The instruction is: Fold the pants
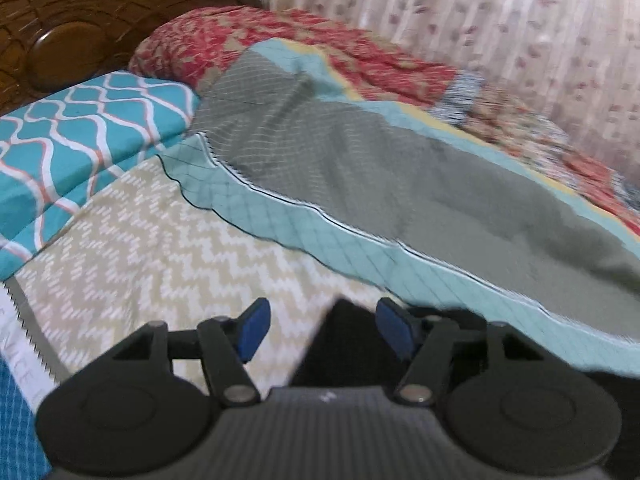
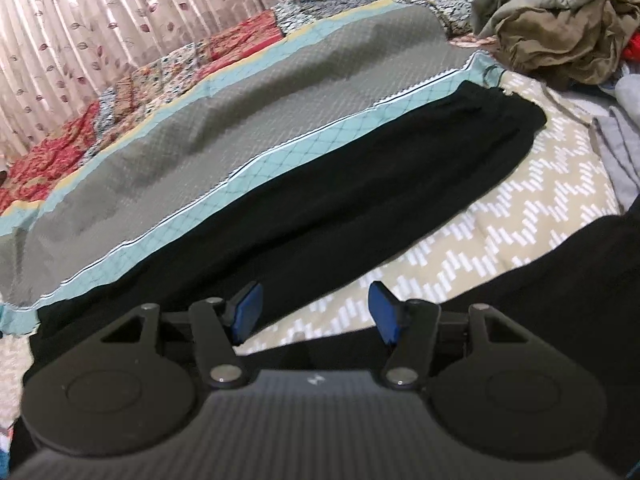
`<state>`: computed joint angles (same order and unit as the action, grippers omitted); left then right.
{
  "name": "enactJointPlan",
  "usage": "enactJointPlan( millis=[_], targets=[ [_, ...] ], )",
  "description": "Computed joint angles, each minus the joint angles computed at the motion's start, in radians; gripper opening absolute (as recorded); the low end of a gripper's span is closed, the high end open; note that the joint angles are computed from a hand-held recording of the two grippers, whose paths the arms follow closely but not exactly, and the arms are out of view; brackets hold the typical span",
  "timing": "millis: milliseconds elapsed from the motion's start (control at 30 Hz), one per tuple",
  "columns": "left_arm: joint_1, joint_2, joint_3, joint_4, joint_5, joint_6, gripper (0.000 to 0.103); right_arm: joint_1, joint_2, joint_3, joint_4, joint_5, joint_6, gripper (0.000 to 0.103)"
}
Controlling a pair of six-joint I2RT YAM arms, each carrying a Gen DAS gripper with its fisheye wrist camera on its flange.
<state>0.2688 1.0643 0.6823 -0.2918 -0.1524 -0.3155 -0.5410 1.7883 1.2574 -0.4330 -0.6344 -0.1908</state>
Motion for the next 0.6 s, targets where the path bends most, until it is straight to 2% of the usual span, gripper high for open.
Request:
enactJointPlan(
  millis=[100,200,267,333,367,433,533,600],
  targets=[
    [-0.031,-0.215,-0.085,-0.140,0.005,-0.003,0.060,-0.006,-0.049,-0.043,-0.033,-0.023,-0.056,0.061],
    [-0.034,-0.452,-0.147,-0.320,0.063,-0.036,0.060,-0.019,-0.092,-0.081,-0.100,-0.056,-0.129,0.061],
    [-0.084,-0.523,-0.159,-0.425,0.037,-0.054,0.060,-0.030,-0.117,-0.105,-0.144,-0.072,-0.193,0.061],
    [-0.214,-0.471,-0.170,-0.495,-0.117,-0.082,0.059,-0.038,-0.127,-0.129,-0.193,-0.071,-0.267,0.061],
    [-0.234,-0.417,-0.185,-0.500,-0.150,-0.086,0.056,-0.039,-0.113,-0.134,-0.217,-0.062,-0.305,0.061],
    [-0.164,-0.369,-0.200,-0.505,-0.084,-0.080,0.054,-0.025,-0.048,-0.105,-0.279,0.001,-0.332,0.061],
    [-0.065,-0.431,-0.122,-0.524,0.026,-0.043,0.055,-0.042,-0.015,-0.038,-0.349,-0.019,-0.359,0.060],
    [-0.097,-0.397,-0.050,-0.477,-0.019,-0.021,0.058,-0.059,-0.012,0.039,-0.362,-0.060,-0.364,0.060]
  ],
)
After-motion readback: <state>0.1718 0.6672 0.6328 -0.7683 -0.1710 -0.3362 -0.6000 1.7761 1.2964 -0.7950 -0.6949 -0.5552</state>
